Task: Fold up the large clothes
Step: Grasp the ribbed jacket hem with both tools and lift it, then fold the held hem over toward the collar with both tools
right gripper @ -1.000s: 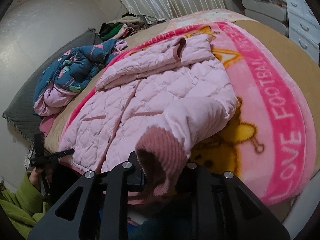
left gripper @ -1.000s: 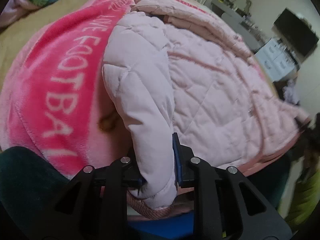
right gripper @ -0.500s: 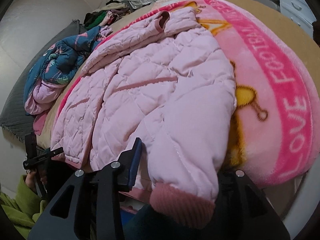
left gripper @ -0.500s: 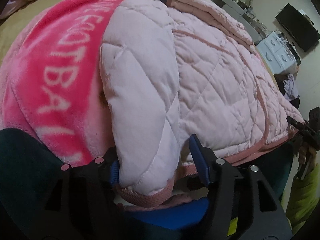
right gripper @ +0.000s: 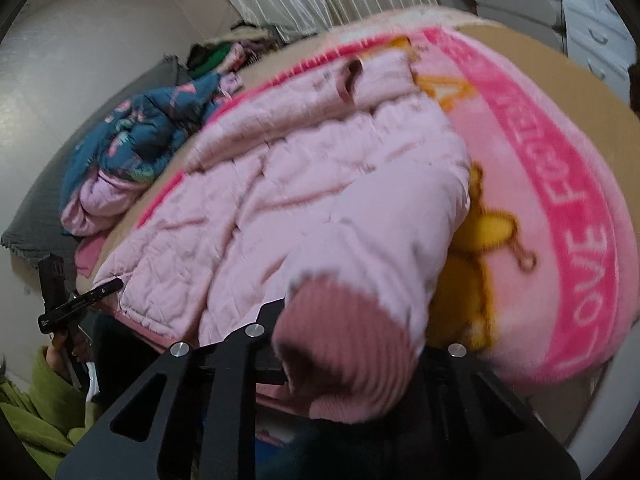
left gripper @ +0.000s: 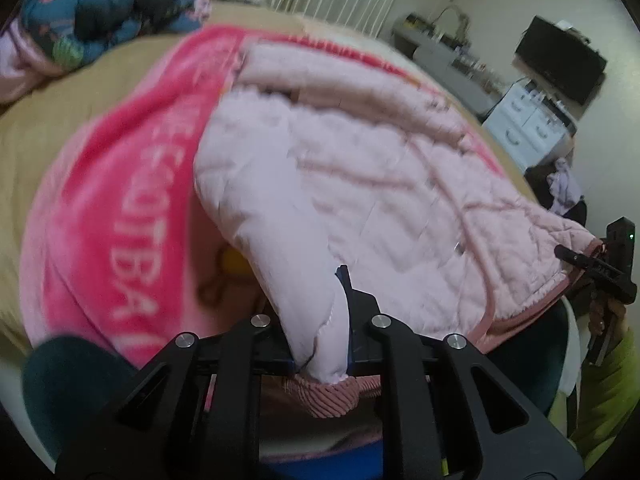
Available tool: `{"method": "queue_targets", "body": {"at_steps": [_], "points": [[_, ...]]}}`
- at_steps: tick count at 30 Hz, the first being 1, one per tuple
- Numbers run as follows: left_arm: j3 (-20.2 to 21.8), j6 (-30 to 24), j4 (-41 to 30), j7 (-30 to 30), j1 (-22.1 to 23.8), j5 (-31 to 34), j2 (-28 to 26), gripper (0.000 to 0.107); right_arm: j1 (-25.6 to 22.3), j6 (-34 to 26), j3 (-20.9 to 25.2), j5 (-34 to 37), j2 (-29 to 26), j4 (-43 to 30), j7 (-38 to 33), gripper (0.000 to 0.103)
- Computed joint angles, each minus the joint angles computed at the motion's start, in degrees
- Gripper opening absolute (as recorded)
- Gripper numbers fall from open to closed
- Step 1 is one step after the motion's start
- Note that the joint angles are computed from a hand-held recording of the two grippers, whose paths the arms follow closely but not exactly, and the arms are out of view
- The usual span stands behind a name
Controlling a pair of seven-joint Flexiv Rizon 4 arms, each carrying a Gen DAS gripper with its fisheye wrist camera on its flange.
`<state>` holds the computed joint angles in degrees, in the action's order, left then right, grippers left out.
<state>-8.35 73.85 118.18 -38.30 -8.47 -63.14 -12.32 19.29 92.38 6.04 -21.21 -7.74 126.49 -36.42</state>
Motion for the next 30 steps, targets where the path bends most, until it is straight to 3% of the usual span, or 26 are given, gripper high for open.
{"method": "queue_targets", "body": {"at_steps": [2, 6, 8, 11, 14, 21, 30], "points": [[-1.1, 1.3, -1.1, 2.9, -0.2, -3.4, 0.0, 0.008, 2.2, 3.3, -4.0, -3.5, 0.2, 0.2, 3.1, 0.017], [-2.1, 3.1, -4.2, 7.8, -1.0, -9.4, -0.7, 0.008, 4.4, 7.1, -7.6, -3.1, -0.5, -1.4, 3.8, 0.016], [-2.2, 4.1, -5.7, 9.7, -1.6, -11.5, -1.1, 0.008, 2.9, 7.8, -6.0, -0.9, -1.3, -3.3, 2.2, 0.016], [-2.2, 5.2, -8.1, 11.2, -2.2, -13.7, -2.0, 0.008, 4.8, 7.8, -8.5, 0.6, -1.6, -5.0, 0.9, 0.016], [-2.0, 5.2, -10.4, 10.5, -2.0, -13.8, -3.1, 0.008, 4.2, 7.5, -8.2, 2.4, -2.4, -7.2, -0.4, 0.016], [-2.7, 6.4, -16.3, 6.7, -0.8, -9.6, -6.6, 0.008, 2.3, 5.4, -7.0, 4.5, -4.6, -12.6, -1.5, 0.016], [-3.5, 6.1, -24.4, -6.4, 2.3, 5.2, -12.1, 0.009, -2.8, 1.3, -2.3, 7.0, -7.9, -20.3, -3.1, 0.016]]}}
